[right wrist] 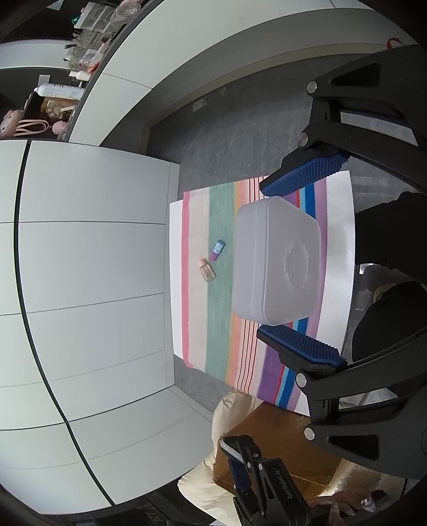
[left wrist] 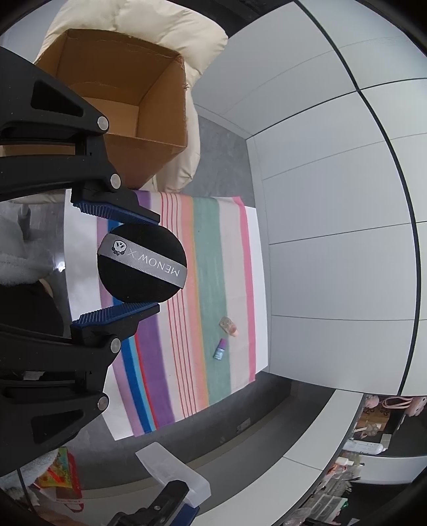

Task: Organize objects
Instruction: 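Lift the square case and black puff and carry both toward the cardboard box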

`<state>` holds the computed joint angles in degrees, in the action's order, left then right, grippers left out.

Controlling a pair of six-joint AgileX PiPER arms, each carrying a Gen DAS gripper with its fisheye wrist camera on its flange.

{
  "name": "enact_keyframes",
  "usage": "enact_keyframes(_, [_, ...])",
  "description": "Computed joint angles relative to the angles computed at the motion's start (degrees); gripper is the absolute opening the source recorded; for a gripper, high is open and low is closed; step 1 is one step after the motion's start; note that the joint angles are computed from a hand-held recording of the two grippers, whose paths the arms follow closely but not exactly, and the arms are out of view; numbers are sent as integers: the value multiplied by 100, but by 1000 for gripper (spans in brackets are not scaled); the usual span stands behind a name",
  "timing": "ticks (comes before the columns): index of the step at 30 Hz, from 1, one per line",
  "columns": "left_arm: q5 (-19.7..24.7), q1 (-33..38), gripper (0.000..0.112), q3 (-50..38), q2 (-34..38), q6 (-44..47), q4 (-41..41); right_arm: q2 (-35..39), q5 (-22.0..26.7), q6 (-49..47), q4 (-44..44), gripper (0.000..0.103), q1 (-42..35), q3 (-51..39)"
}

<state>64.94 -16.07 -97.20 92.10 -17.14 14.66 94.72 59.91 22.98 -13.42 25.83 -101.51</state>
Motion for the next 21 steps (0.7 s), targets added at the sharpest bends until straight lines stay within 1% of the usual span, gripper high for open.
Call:
enact_keyframes(8, [25,39,47,8,51,118,-179,-69,-23,117,33,82,-28,54])
enact_keyframes(15, [6,156,47,-54,28,141,-265,82,155,198,-149,82,178,-154])
enact_keyframes(21, [28,337,47,-125,43,260,-394,343,357,146,-284,82,468,-523])
